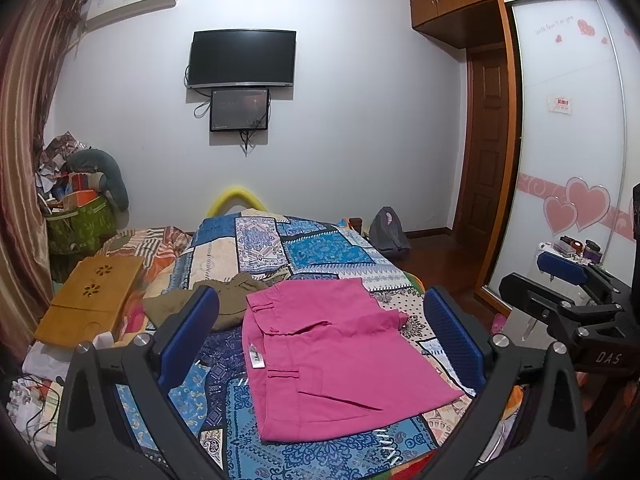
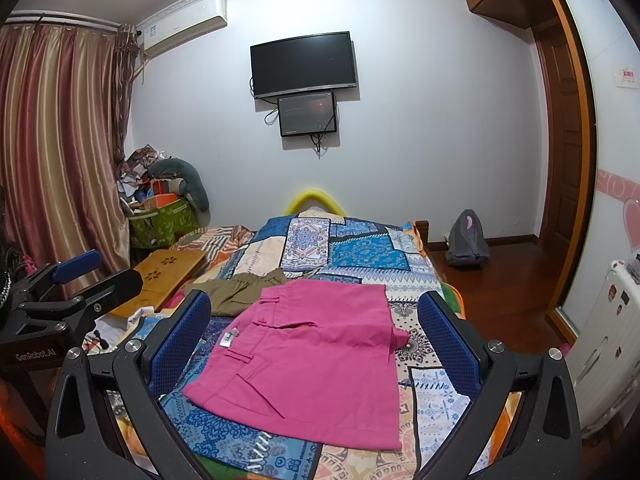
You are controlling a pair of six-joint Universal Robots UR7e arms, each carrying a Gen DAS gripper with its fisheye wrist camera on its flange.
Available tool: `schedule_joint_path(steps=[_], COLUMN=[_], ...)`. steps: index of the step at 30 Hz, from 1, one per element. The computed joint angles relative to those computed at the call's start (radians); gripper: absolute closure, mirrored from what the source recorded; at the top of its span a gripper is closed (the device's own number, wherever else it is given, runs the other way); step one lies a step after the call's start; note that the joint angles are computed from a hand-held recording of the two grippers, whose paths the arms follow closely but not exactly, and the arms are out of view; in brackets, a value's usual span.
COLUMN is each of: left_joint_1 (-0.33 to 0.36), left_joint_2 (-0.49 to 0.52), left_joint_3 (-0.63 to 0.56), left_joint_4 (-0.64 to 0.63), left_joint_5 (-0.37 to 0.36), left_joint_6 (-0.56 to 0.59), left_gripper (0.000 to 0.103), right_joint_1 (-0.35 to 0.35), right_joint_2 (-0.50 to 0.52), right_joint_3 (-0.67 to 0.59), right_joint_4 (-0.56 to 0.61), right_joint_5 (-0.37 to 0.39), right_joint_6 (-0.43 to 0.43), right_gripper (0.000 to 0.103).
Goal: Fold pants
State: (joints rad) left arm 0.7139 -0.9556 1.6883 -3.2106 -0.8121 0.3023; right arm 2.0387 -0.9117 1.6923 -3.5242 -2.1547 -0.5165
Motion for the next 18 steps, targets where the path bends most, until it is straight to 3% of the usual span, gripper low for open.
schedule_joint_path(steps=[18], left_joint_1=[0.008], left_joint_2=[0.003], left_joint_3=[-0.003], left_joint_4=[-0.001], left_joint_5=[0.000], left_joint_6=[-0.018], left_gripper=[0.000], right_joint_1=[0.002], right_joint_2=[0.018], right_joint_3=[-0.010], right_joint_4=[-0.008], right_joint_5=[0.000], right_joint_6=[-0.002], right_gripper=[0.000])
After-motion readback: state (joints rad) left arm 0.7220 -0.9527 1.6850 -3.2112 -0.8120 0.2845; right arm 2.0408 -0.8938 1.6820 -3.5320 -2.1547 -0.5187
